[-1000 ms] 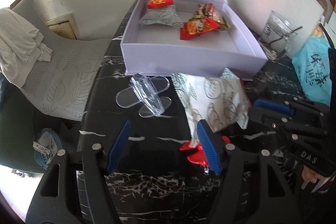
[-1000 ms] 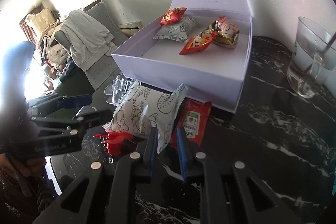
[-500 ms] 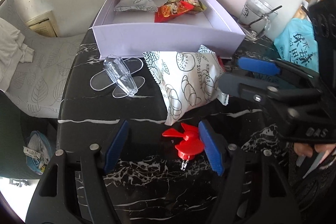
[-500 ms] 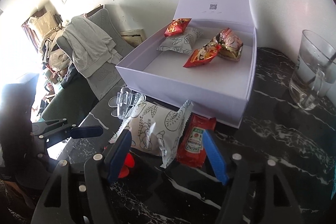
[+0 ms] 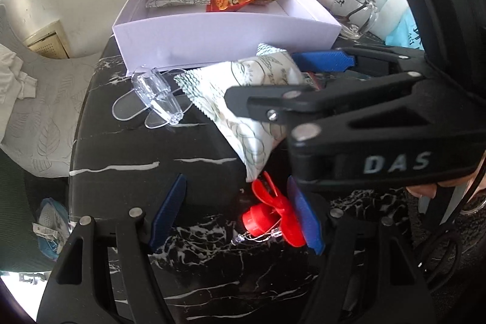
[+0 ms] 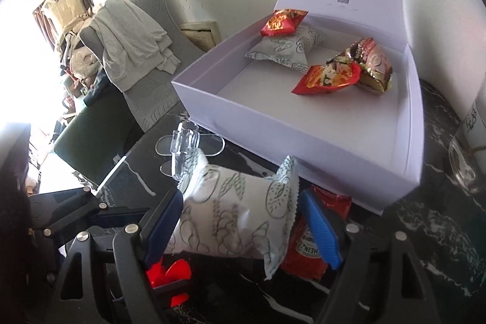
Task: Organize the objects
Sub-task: 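Close the left tool on the red plastic pinwheel, then lift the pinwheel with left tool while right tool lifts the pastry bag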
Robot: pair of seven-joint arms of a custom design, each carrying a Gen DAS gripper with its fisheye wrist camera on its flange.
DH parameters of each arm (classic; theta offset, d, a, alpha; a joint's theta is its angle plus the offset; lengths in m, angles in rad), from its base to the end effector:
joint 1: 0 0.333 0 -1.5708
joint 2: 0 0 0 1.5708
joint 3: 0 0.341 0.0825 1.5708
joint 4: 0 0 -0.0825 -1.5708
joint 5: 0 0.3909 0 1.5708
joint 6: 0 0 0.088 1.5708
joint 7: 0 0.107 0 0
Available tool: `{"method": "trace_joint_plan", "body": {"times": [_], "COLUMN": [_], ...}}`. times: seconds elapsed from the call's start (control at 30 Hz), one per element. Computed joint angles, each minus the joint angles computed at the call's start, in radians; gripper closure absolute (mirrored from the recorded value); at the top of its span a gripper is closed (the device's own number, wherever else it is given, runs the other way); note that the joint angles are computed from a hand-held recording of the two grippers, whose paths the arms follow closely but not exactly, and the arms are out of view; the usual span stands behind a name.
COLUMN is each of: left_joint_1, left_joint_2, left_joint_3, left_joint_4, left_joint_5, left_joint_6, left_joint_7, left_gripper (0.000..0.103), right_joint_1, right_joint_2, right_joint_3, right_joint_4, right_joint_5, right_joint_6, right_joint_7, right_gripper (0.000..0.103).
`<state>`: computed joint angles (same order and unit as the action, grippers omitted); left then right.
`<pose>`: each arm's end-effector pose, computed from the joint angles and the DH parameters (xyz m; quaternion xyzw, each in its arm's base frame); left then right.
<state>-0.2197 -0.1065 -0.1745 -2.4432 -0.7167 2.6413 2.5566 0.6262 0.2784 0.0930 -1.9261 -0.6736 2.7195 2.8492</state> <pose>0.4647 -0.1755 0.3886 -0.3650 0.8968 -0.2479 0.0311 0.4856 0.4494 0.4183 -0.6642 0.6788 -0.1405 0.2799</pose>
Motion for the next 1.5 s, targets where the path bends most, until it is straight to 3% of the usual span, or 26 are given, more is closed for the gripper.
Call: {"method": "trace_joint_plan", "body": {"times": [0.17,0.2,0.27,0.37,0.5,0.63,0.9,1.0,1.07,1.17,1.23,1.27,1.5], "left_joint_1": [0.014,0.016,0.02,0.021,0.013,0.014,-0.003,-0.012,-0.01,-0.007,-0.007,0.004,-0.018], "left_joint_2": [-0.008,-0.013,-0.025,-0.048,-0.08,-0.094,-0.075,-0.074,-0.074,-0.077,-0.08,-0.087,-0.109], "left_joint_3": [0.016,0.017,0.019,0.023,0.043,0.04,0.01,0.018,0.017,0.022,0.031,0.004,0.017], "left_joint_4": [0.0,-0.004,-0.013,-0.03,-0.042,-0.058,-0.081,-0.072,-0.066,-0.061,-0.059,-0.077,-0.096], "left_joint_5": [-0.031,-0.03,-0.031,-0.031,-0.073,-0.068,0.008,-0.001,0.009,0.012,0.016,0.009,-0.008], "left_joint_6": [-0.019,-0.015,-0.007,-0.003,-0.045,-0.067,0.025,0.012,0.005,-0.012,-0.024,0.029,0.042], "left_joint_7": [0.016,0.015,0.015,0.016,0.058,0.057,-0.052,-0.051,-0.072,-0.087,-0.095,-0.167,-0.151], "left_gripper": [0.035,0.035,0.035,0.035,0.035,0.035,0.035,0.044,0.058,0.066,0.069,0.07,0.073], "right_joint_1": [-0.023,-0.008,0.018,0.039,0.051,0.046,0.021,0.011,0.006,0.001,-0.001,-0.001,0.001], "right_joint_2": [0.028,0.025,0.014,0.004,-0.038,-0.087,-0.177,-0.196,-0.206,-0.211,-0.213,-0.213,-0.215], "right_joint_3": [0.025,0.009,-0.018,-0.023,-0.026,0.0,0.07,0.087,0.096,0.104,0.108,0.11,0.112], "right_joint_4": [0.001,-0.006,-0.017,-0.008,-0.048,-0.091,-0.19,-0.216,-0.23,-0.237,-0.242,-0.244,-0.253], "right_joint_5": [0.115,0.092,0.035,-0.017,-0.103,-0.15,-0.165,-0.162,-0.155,-0.153,-0.154,-0.152,-0.157], "right_joint_6": [0.032,0.046,0.063,0.011,0.018,-0.029,-0.101,-0.109,-0.111,-0.105,-0.099,-0.094,-0.067], "right_joint_7": [-0.079,-0.055,-0.009,0.02,0.127,0.199,0.267,0.279,0.279,0.277,0.276,0.274,0.287], "right_gripper": [0.024,0.033,0.037,0.039,0.039,0.039,0.039,0.039,0.039,0.039,0.039,0.039,0.039]}}
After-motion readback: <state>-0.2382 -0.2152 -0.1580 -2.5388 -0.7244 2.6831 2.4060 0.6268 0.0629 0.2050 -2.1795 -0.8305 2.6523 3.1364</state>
